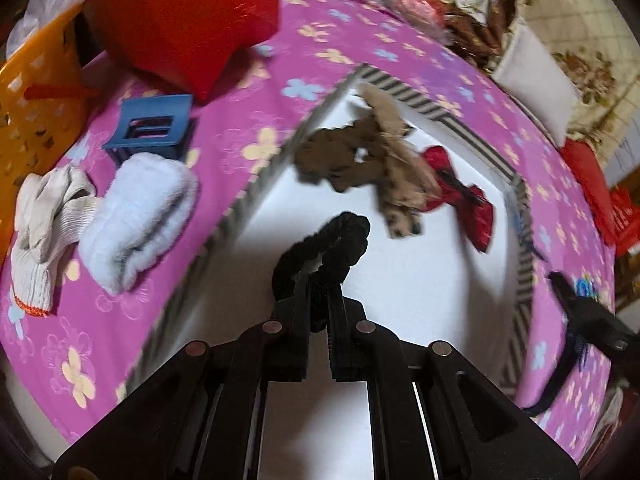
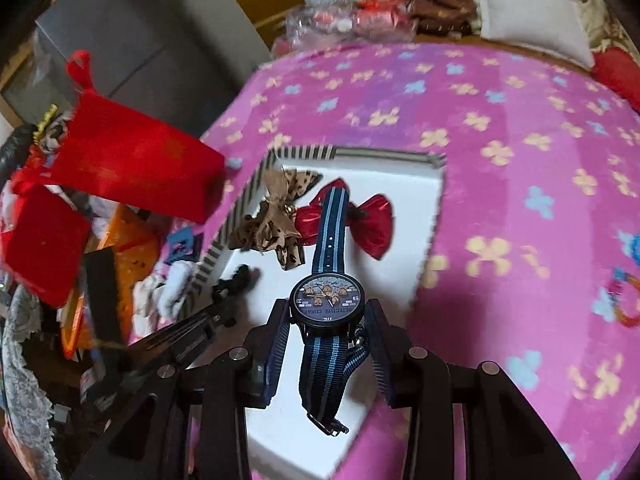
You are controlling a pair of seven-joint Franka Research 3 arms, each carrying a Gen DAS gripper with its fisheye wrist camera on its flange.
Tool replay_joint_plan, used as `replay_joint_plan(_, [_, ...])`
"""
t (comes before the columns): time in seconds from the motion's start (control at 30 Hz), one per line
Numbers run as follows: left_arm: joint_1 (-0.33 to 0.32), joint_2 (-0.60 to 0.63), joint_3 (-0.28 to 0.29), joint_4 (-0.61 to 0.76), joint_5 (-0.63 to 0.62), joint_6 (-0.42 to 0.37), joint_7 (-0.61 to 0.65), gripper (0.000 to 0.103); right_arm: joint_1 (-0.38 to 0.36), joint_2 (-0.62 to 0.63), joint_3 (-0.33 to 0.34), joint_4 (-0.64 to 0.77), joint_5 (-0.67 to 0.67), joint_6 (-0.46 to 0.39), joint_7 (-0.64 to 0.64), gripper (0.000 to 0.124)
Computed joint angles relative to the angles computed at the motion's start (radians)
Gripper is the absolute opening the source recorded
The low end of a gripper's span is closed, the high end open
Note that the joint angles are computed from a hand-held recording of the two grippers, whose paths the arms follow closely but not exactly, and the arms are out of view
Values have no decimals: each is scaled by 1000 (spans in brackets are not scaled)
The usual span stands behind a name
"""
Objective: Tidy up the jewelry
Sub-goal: 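Place the black hair tie in the tray with the left tool while the right tool places the watch, then return both tools to the bracelets on the bed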
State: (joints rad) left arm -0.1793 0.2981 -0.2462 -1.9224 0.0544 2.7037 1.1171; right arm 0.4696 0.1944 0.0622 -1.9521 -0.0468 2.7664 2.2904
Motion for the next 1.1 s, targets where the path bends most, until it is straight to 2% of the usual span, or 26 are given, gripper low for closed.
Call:
replay_joint_plan(0.13, [4, 7, 7, 4, 3, 10, -17, 4, 4, 114, -4, 106, 16, -56, -14, 37])
replay_joint_plan(0.37, [47, 16, -27, 13, -87, 24, 42, 8, 22, 185, -16, 159, 54, -79, -45, 37])
replay_joint_plan(0.5, [68, 8, -41, 3, -145, 28, 74, 22, 67, 192, -55, 171, -18, -101, -13, 37])
replay_joint_plan(0.57, [75, -2, -48, -10, -175, 43, 89, 33, 73, 193, -56, 173, -37, -106, -10, 38])
replay_joint_plan(0.6, [78, -8, -52, -18, -190, 57, 99, 35, 71, 191, -52, 171, -38, -108, -15, 38])
replay_joint_plan(0.7, [85, -27, -64, -45, -228, 103, 133, 36, 53, 184, -24, 156, 2, -100, -55, 39])
replay_joint_plan(0.8, [94, -38, -78, -61, -273, 136, 168, 36, 66, 172, -35, 137, -15, -84, -47, 47])
replay_joint_plan(1.1, [75, -63, -39, -98, -244, 201, 88, 36, 74, 101, -72, 66, -119, -52, 70, 47])
